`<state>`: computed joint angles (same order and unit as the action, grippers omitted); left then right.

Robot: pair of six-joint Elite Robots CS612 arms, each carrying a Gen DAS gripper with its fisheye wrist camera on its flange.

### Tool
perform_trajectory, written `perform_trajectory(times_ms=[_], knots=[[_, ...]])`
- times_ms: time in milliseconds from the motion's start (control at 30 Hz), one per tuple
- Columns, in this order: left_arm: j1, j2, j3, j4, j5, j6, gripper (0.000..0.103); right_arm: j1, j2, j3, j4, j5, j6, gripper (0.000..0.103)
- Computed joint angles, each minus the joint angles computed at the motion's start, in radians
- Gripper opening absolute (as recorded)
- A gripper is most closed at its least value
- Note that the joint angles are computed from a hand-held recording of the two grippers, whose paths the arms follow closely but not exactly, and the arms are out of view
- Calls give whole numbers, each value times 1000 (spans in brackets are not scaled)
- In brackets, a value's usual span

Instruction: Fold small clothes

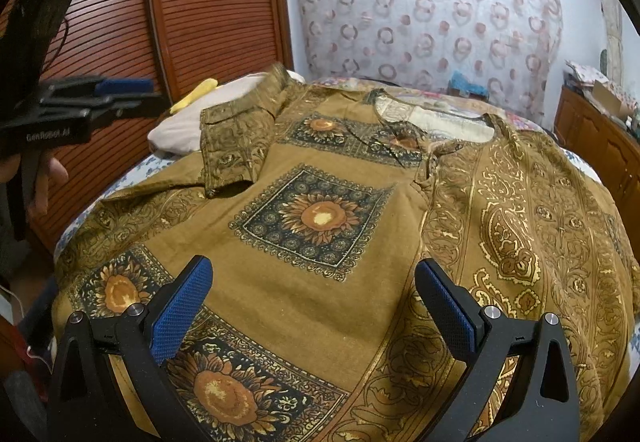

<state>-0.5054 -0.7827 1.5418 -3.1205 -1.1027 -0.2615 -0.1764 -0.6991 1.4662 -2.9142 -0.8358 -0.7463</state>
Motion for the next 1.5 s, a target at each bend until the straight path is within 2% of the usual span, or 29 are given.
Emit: perform_trajectory(times_ms=[133, 400, 567, 667, 800, 933, 1133, 1267, 1400, 1467, 1500], knots=[[12, 2, 29, 15, -9, -72, 57, -1, -2, -8, 31, 5, -13, 103], [37, 16, 64, 20, -55, -201, 57, 14, -15, -65, 169, 53, -118, 100], [38, 20, 77, -16, -60, -222, 57, 58, 0, -150, 302, 82, -206, 93], [45, 28, 62, 16, -75, -238, 57, 90, 22, -214, 393, 73, -235, 89], [55, 39, 46, 57, -101, -255, 57, 131, 67, -307, 472, 53, -225, 79], [63, 40, 51, 44, -114, -270, 58, 162, 112, -393, 529, 39, -199, 65], [62, 41, 53, 41, -101, -279, 59, 200, 151, -474, 637, -8, -259, 47], [65, 41, 57, 27, -112, -281, 60, 211, 173, -517, 717, -27, -289, 46], [63, 39, 58, 34, -103, -279, 60, 223, 175, -516, 730, -57, -329, 45], [64, 38, 61, 30, -105, -280, 60, 230, 175, -508, 709, -88, -332, 38], [65, 38, 62, 27, -107, -280, 60, 232, 174, -506, 701, -100, -329, 30]])
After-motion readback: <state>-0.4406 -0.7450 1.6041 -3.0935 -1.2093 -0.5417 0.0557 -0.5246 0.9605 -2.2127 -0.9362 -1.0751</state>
